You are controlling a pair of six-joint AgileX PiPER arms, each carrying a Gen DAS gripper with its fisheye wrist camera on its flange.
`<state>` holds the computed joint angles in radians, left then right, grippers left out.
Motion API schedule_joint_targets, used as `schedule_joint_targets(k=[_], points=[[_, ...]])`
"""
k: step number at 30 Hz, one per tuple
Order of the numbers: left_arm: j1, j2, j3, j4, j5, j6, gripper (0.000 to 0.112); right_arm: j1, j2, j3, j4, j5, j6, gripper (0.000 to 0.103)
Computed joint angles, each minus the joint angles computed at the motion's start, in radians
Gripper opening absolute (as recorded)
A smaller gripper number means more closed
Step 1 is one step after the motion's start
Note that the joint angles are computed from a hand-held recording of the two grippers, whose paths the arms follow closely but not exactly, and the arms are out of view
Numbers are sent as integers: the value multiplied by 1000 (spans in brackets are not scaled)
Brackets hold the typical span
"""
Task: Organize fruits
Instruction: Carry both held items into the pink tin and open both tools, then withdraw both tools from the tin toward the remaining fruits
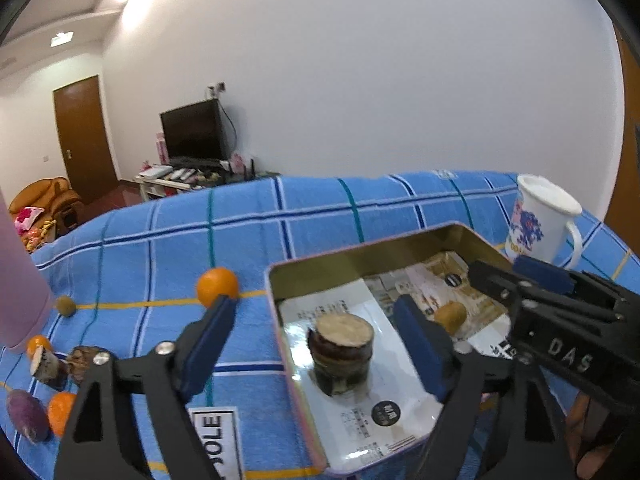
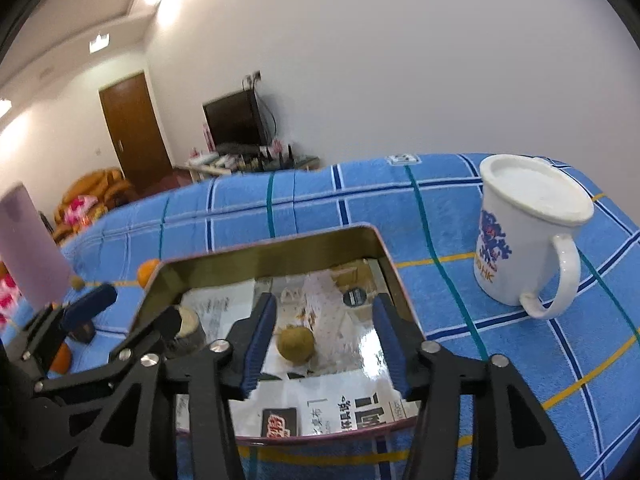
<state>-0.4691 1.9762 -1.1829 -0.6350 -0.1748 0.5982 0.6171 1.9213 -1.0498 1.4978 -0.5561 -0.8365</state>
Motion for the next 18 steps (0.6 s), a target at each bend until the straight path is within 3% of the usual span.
schedule_joint_targets(k=[3,5,10,18], points=[[1,-31,46,32,-69,-43,103,16,-16,38,-91,-54,120,72],[7,-47,69,71,-97,-76,103,34,-21,53,-121,-102,162,74],[10,-59,100,42,-152,-37,103,96,-3,25,-44,-235,89,75],[31,-72,151,44,-204,-21,103,132,8,7,21,-310,31,75]])
